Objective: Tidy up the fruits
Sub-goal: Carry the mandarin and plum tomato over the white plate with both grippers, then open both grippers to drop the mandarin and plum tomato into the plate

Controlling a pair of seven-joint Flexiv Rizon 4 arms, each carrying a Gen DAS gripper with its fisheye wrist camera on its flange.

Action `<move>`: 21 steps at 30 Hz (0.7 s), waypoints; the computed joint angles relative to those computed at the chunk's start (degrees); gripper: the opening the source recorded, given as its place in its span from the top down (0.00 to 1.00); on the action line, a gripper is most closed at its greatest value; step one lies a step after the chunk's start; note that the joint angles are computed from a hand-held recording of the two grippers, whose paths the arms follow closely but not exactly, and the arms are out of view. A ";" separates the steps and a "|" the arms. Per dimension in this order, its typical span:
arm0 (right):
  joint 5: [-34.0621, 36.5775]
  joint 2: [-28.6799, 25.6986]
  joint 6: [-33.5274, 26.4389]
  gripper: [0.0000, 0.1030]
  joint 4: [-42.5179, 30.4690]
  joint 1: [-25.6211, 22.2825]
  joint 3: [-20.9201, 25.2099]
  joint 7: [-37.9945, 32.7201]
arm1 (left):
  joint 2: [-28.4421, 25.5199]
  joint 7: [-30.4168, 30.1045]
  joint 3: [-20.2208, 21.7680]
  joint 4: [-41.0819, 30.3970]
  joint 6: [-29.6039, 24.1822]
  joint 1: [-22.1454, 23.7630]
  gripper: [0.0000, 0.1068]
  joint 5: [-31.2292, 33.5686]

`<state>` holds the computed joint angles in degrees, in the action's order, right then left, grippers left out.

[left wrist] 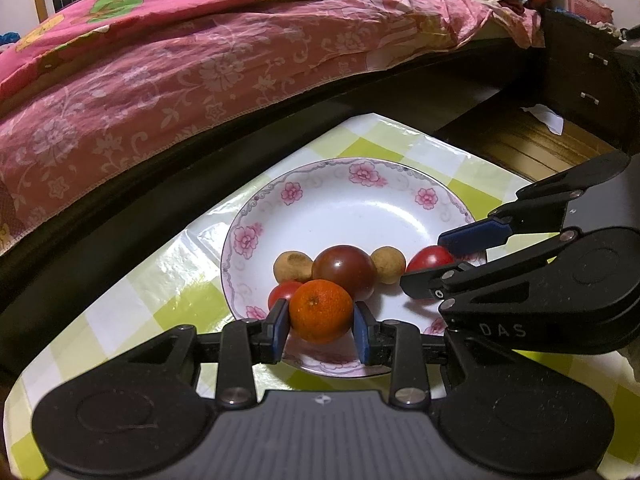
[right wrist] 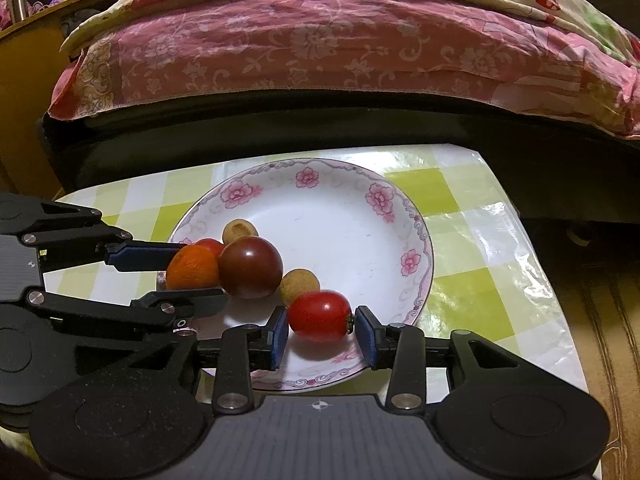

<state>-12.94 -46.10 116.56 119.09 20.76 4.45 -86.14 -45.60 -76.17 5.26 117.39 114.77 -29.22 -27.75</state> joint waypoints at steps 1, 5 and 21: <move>0.22 0.00 0.23 0.64 0.03 0.14 -0.15 -0.06 | 0.03 -0.05 -0.05 -0.02 -0.02 0.09 0.62 0.06; 0.80 0.01 0.76 0.64 0.15 0.39 -0.35 -0.09 | 0.04 -0.09 0.17 -0.08 -0.04 -0.15 0.62 -0.10; 2.81 -0.03 4.79 0.60 1.27 0.71 -0.49 -0.50 | 1.35 -0.15 -0.72 1.03 2.18 0.21 0.61 -0.04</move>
<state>-10.13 -46.13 121.36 120.36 21.47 3.97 -86.64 -44.25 -76.32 4.53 118.42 116.95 -29.01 -27.79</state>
